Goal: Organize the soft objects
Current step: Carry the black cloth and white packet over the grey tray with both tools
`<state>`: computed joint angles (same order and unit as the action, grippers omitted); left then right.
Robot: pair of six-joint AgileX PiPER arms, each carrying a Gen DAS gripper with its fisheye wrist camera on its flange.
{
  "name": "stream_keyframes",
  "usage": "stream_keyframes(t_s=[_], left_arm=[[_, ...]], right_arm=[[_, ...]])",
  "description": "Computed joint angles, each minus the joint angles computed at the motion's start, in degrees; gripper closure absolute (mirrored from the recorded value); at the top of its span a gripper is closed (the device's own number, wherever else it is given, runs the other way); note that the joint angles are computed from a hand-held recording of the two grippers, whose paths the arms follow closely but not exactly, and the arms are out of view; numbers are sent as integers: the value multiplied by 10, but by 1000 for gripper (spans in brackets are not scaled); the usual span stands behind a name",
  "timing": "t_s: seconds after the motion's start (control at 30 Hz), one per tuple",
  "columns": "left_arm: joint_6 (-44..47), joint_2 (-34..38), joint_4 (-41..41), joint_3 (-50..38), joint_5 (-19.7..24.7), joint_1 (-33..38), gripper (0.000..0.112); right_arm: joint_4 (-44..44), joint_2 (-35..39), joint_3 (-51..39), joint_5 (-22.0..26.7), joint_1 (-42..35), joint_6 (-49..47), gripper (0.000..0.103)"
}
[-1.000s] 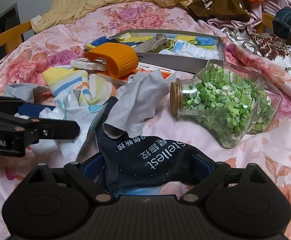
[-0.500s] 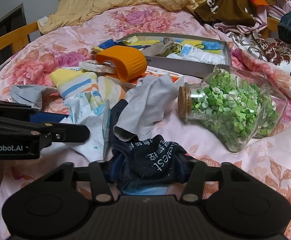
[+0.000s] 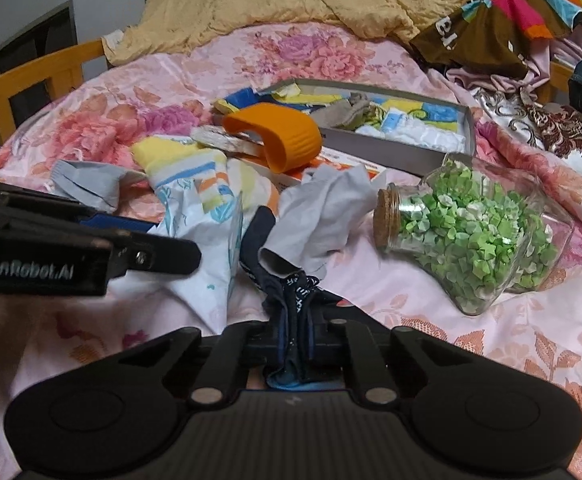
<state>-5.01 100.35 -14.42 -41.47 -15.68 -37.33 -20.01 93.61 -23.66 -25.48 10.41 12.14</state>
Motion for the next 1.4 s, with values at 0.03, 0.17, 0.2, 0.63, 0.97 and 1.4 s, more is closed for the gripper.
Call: stream_keyframes(t_s=[0.03, 0.17, 0.2, 0.63, 0.97, 1.4], left_arm=[[22, -5, -31, 2, -1, -4, 81], [92, -30, -138, 16, -14, -20, 81], [103, -38, -164, 21, -22, -26, 81], [329, -115, -447, 35, -101, -91, 81], [393, -89, -474, -36, -84, -54, 81], [538, 42, -546, -249, 11, 48, 81]], right_arm=[[-7, -10, 10, -10, -2, 4, 93], [-32, -44, 41, -54, -18, 14, 93], [-39, -52, 49, -67, -22, 17, 93], [7, -106, 104, -210, -45, -52, 92], [21, -42, 38, -278, -55, -103, 92], [-15, 137, -257, -211, -86, 6, 92]])
